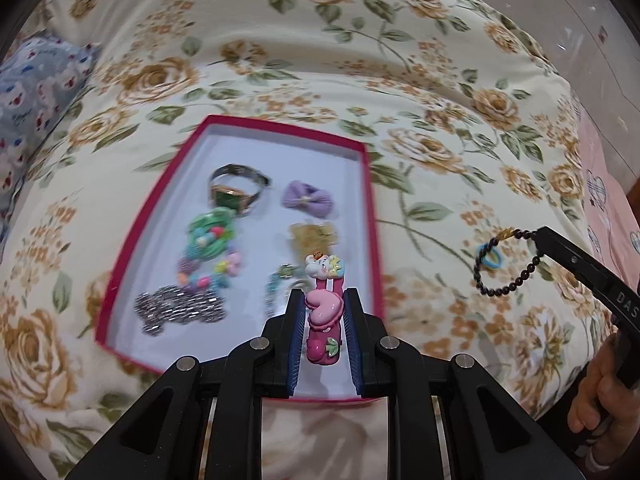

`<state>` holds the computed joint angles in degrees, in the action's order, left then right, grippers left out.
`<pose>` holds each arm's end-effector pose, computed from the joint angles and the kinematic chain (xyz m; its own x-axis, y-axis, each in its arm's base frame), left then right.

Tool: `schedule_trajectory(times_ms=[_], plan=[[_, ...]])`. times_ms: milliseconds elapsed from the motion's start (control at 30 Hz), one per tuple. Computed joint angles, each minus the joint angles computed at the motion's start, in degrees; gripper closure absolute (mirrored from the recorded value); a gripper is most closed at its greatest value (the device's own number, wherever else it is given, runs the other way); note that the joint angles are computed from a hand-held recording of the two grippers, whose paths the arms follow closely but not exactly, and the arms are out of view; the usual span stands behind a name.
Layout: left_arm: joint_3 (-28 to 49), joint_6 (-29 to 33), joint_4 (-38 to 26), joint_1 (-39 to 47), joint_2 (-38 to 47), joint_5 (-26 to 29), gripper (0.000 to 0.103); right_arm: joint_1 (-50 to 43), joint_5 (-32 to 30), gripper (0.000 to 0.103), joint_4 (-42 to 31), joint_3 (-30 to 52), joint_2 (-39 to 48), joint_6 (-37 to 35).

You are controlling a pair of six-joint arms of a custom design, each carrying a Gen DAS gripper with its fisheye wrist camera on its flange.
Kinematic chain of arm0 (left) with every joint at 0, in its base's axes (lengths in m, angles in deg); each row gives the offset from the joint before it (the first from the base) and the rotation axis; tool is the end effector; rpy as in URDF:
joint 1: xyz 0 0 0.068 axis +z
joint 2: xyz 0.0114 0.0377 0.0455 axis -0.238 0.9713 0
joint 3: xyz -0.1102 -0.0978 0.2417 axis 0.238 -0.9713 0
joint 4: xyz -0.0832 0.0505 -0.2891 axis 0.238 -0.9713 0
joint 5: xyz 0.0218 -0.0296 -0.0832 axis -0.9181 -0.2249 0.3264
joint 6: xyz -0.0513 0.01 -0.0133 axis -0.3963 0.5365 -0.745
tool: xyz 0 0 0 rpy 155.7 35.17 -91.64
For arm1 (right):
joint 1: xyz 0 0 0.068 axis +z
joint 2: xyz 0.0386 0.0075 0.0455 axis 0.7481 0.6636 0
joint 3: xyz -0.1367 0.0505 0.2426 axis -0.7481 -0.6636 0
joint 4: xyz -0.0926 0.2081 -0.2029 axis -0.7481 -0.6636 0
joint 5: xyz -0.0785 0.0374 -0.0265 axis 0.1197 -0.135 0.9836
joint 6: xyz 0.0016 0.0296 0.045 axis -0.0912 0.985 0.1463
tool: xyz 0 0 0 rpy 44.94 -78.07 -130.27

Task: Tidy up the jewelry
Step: 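Carry the bunny clip and black bracelet with both grippers over the box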

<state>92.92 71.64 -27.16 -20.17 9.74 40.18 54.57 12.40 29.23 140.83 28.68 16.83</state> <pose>0.2754 -0.0322 0.1836 -0.7979 -0.2106 -0.5648 -0.1088 0.9719 -0.2088 0.3599 0.0530 0.1829 -0.7638 -0.0466 -0.6437 -0.3282 0.8868 0.3252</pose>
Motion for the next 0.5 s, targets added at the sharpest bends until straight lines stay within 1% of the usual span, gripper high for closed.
schedule_trajectory(times_ms=[300,500], plan=[[-2.4,2.1,-2.0,7.4,-3.1,1.1,0.085,4.7,-0.8,0.096,0.3,1.0,1.4,1.2],[-3.0,3.5,-2.4,11.0,-3.3,1.7,0.085,9.2,-0.9,0.096,0.9,2.1,2.7,2.3]])
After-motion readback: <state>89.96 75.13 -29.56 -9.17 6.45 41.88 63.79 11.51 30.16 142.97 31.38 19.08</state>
